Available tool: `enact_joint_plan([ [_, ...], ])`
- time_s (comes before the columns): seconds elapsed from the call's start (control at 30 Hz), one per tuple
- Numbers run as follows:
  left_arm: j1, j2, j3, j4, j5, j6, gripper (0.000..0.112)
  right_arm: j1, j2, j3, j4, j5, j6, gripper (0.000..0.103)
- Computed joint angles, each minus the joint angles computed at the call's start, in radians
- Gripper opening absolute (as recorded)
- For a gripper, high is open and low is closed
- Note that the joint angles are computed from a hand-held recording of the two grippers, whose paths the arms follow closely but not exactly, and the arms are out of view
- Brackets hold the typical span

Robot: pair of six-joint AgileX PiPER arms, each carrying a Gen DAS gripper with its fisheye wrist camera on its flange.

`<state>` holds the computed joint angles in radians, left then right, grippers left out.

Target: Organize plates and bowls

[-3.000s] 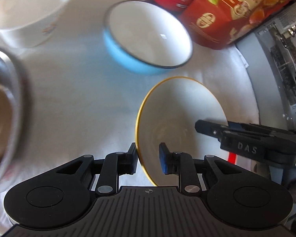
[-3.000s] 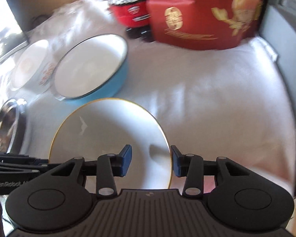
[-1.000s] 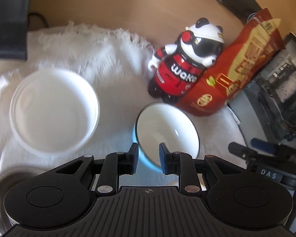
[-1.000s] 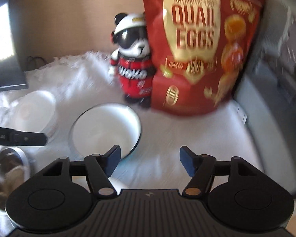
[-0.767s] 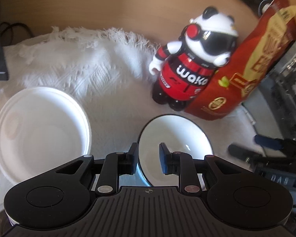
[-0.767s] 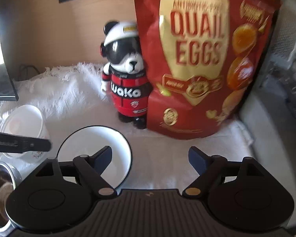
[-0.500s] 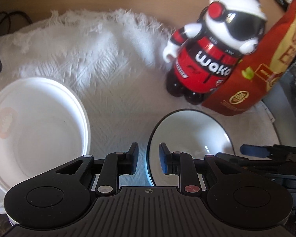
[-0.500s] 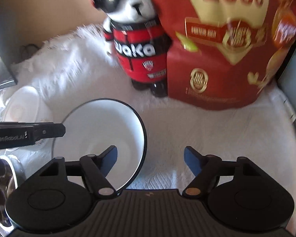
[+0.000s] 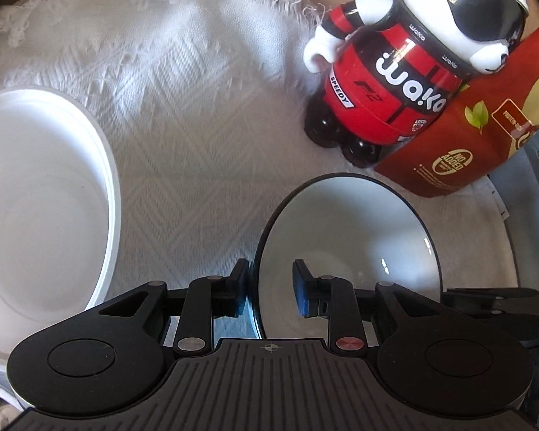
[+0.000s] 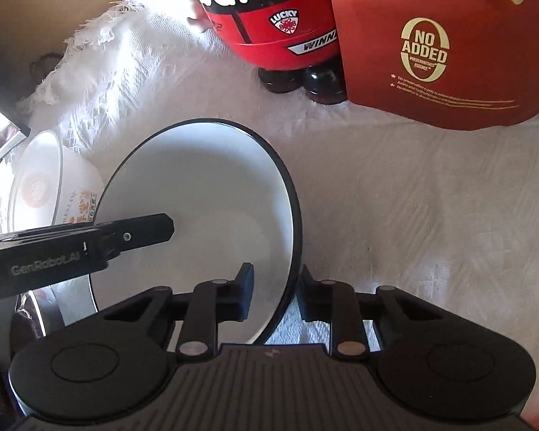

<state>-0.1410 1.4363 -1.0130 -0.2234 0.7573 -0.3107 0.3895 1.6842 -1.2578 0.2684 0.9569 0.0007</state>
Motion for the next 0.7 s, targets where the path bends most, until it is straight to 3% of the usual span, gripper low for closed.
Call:
enact_joint_plan([
  [0.23, 0.011, -0.006, -0.016, -0.085, 0.092, 0.035, 0.028, -0.019, -0.063, 0.019, -0.012, 0.034, 0.019, 0.025],
  [0.37, 0.014, 0.003, 0.004, -0.129, 0.068, 0.081, 0.024, -0.043, -0.096, 0.041, -0.003, 0.024, 0.004, 0.026],
  [0.7, 0.005, 0.053, -0.013, -0.126, 0.039, 0.078, 0.024, -0.067, -0.018, 0.028, 0.039, 0.023, 0.007, 0.028],
])
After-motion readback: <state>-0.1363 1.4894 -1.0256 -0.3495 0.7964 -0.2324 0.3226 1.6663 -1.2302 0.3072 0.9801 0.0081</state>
